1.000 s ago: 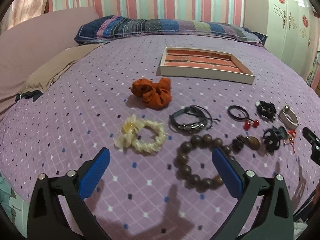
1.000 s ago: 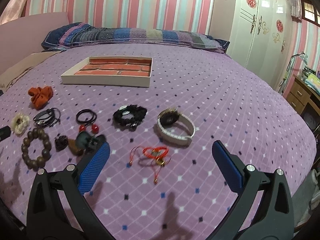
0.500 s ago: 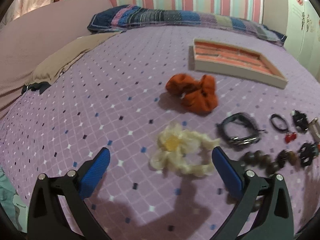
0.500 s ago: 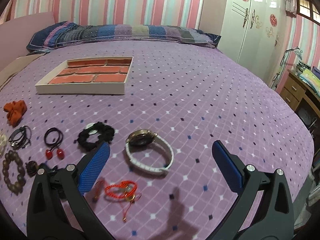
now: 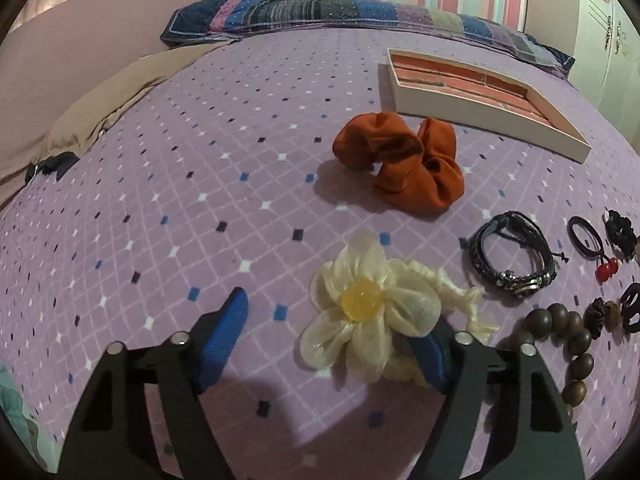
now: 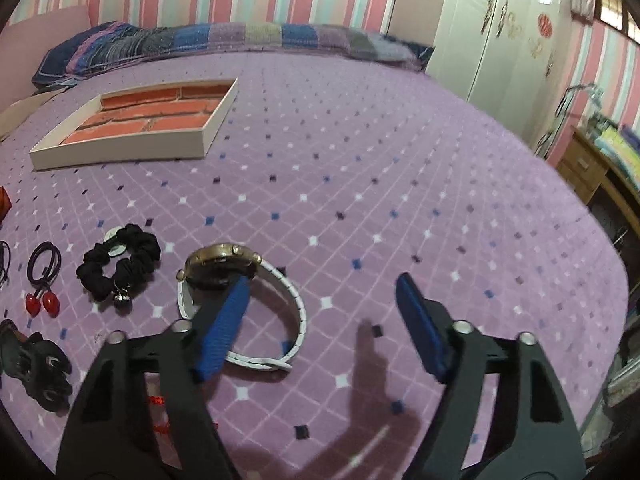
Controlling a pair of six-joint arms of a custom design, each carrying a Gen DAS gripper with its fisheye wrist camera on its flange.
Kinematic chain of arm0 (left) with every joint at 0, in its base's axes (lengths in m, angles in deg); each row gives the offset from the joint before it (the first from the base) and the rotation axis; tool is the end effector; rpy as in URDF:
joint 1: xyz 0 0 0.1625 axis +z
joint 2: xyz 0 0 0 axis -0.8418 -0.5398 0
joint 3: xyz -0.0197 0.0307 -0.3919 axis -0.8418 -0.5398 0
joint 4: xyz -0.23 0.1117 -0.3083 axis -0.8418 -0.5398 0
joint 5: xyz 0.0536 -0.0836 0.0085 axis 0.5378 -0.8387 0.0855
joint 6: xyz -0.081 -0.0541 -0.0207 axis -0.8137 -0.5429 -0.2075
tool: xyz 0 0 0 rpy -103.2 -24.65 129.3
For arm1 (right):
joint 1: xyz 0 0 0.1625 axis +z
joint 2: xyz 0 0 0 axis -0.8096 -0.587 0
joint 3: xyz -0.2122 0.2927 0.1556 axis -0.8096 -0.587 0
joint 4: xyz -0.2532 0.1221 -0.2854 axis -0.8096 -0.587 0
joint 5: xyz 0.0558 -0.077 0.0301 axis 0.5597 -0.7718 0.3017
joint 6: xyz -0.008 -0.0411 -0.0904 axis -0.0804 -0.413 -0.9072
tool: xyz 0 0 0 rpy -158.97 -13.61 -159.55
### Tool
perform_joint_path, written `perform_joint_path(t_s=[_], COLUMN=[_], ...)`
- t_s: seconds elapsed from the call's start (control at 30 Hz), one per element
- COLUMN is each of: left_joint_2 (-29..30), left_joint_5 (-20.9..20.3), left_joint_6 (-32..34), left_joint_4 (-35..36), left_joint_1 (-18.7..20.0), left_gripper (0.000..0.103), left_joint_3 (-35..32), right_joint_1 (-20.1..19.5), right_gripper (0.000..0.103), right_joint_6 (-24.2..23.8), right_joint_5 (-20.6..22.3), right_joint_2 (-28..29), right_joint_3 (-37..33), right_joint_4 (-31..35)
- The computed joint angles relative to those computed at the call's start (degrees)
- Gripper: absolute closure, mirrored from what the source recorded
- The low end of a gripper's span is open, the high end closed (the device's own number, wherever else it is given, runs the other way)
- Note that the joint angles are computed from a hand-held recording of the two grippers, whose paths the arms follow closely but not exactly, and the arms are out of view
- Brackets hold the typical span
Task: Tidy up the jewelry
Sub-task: 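Close the right tool on the white-band watch while the left tool grasps the cream flower scrunchie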
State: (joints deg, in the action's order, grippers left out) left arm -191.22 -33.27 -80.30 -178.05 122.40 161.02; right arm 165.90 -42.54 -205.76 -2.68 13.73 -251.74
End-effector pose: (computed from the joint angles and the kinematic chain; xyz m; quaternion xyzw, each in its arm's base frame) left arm 0.0629 -0.4013 0.3895 -0.0833 0.8121 -0.3677 0.4454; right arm 0.3070 -0.5924 0.0228 0.2716 -0.8308 0.3080 0.3757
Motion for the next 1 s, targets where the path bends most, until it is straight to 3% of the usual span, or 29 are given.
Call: perform_joint_path(t_s=[0.13,0.2,0.37,0.47,0.7,1.0], left_joint_2=[1.33,1.69,2.31,2.32,2.22,0.37], left_joint_5=[-0.96,-1.81,-3.8,-4.44,-4.43,-3.46], left_joint_6=[3.47,3.69,5.21,5.97,7.04,8.78], left_joint_4=[-3.17,-3.24,-4.47,-5.58,-7.05,-8.83], left_joint_1=[0.31,0.43,0.43,0.4,0.24,-2.47], left_gripper=[0.046,0.051,0.073,0.08,0.084,0.084], left_joint_3=[-0.27,-0.67,-1.18,-0.99,-0.69,0.44], right_joint_1=[-0.76,-1.2,-1.26,-1.38,-1.8,-1.26], right_gripper=[0.051,0.055,0.073,0.083,0.097,0.097], right_joint_6=[3.58,5.52,6.13,6.45,7.31,7.75], right_joint_5=[1.24,2.82,4.36,5.37,7.65,10.51], right_joint_2=[-0.54,-1.26,-1.48,-1.76,-2.73,-4.42], right_joint_3=[-0.27,0.06,-0.18,-0.01,0.53,1.71], right_joint_4=[5.52,8.08,10.11,10.89,11.74,10.8])
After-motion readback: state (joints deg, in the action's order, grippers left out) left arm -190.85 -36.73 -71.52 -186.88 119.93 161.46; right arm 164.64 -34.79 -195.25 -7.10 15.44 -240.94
